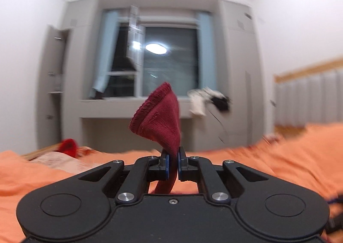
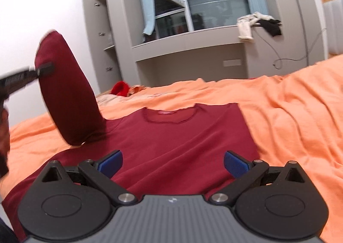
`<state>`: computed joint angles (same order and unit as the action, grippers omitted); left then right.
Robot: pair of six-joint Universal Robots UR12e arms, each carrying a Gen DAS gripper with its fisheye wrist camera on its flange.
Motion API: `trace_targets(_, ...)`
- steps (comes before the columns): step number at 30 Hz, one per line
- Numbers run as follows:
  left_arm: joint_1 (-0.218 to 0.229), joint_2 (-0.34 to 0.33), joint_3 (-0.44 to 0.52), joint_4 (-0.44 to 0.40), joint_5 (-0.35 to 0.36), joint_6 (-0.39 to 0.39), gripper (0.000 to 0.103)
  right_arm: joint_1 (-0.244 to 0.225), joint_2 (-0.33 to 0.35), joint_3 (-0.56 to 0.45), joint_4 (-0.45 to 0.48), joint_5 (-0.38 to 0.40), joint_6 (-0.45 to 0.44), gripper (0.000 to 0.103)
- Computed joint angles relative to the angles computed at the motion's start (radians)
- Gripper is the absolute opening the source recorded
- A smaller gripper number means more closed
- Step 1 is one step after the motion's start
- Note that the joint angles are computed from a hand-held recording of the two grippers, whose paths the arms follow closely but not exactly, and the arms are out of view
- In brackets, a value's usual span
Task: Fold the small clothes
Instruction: 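Lay the held sleeve across the shirt body with the left tool, open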
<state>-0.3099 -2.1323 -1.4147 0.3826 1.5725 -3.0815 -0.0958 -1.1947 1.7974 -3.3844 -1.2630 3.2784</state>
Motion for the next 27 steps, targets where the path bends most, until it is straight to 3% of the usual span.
trace_targets(4, -0.019, -0.037, 0.01, -0.071, -0.053, 0.062, 0.007, -0.007, -0.004, 0.008, 0.002, -0.047, 0.008, 0.103)
trace_targets(13, -0.064, -0.025, -0.072, -0.059, -0.106, 0.209, 0.007, -0.021, -0.005, 0.018, -0.016, -0.085, 0.047, 0.103)
trace_targets(18, -0.072, -0.024, -0.083, -0.156, -0.128, 0.268, 0.007, -0.02, -0.006, 0.021, -0.014, -0.089, 0.042, 0.103)
trace_targets(24, -0.058, -0.01, -0.103, -0.266, -0.189, 0.298, 0.022, -0.013, -0.006, 0.023, -0.015, -0.1, 0.026, 0.103)
trace_targets(27, -0.041, 0.013, -0.121, -0.302, -0.233, 0.302, 0.037, -0.012, -0.004, 0.021, -0.009, -0.104, 0.026, 0.103)
